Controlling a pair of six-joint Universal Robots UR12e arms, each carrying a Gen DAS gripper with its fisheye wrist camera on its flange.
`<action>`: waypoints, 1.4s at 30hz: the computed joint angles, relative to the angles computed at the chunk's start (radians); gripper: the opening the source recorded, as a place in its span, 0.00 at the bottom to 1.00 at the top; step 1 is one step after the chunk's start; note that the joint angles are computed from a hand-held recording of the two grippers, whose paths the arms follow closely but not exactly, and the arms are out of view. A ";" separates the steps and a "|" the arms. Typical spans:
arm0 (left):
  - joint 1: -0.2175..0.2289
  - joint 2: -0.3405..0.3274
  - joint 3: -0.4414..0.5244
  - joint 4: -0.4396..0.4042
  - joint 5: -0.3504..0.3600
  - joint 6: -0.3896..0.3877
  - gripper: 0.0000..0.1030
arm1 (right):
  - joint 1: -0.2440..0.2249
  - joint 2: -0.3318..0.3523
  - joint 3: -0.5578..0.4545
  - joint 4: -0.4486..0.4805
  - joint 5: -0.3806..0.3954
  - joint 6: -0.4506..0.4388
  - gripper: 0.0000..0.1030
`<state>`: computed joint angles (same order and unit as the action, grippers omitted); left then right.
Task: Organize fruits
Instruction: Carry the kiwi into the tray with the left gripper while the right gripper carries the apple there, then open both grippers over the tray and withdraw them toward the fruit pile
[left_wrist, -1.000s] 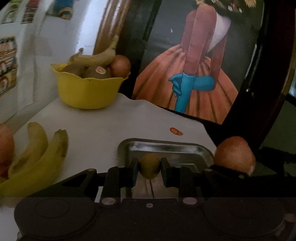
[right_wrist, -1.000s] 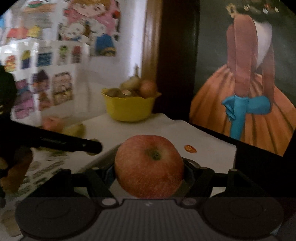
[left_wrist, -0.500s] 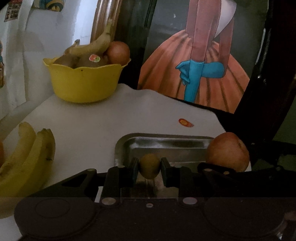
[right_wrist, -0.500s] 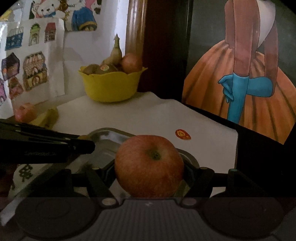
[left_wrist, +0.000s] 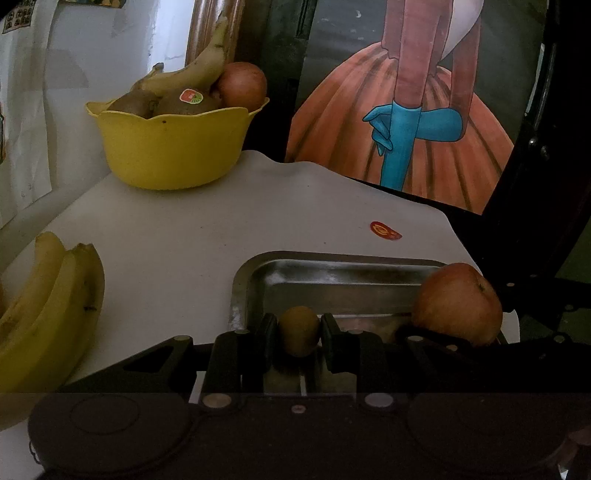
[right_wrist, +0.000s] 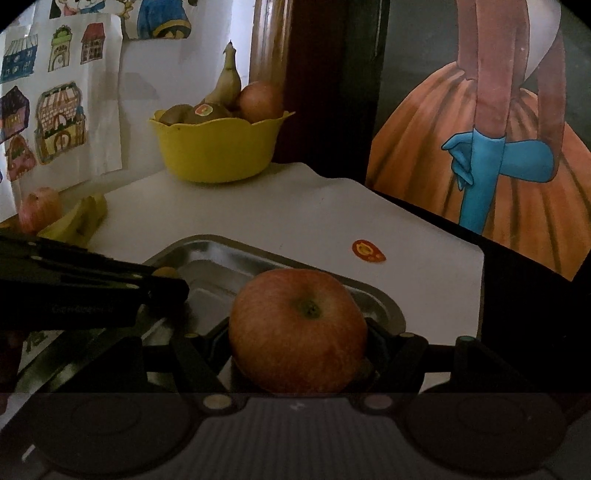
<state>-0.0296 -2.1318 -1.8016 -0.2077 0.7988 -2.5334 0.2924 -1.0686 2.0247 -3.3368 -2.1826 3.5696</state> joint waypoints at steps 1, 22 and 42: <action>0.000 0.000 0.000 -0.001 0.000 -0.001 0.27 | 0.000 -0.001 0.000 0.001 0.001 0.000 0.74; 0.119 0.064 -0.078 0.179 -0.228 -0.191 0.98 | 0.107 -0.003 0.007 -0.207 -0.214 -0.046 0.99; 0.401 0.251 -0.341 0.043 -0.459 0.273 0.99 | 0.409 -0.006 -0.032 -0.113 -0.521 0.070 1.00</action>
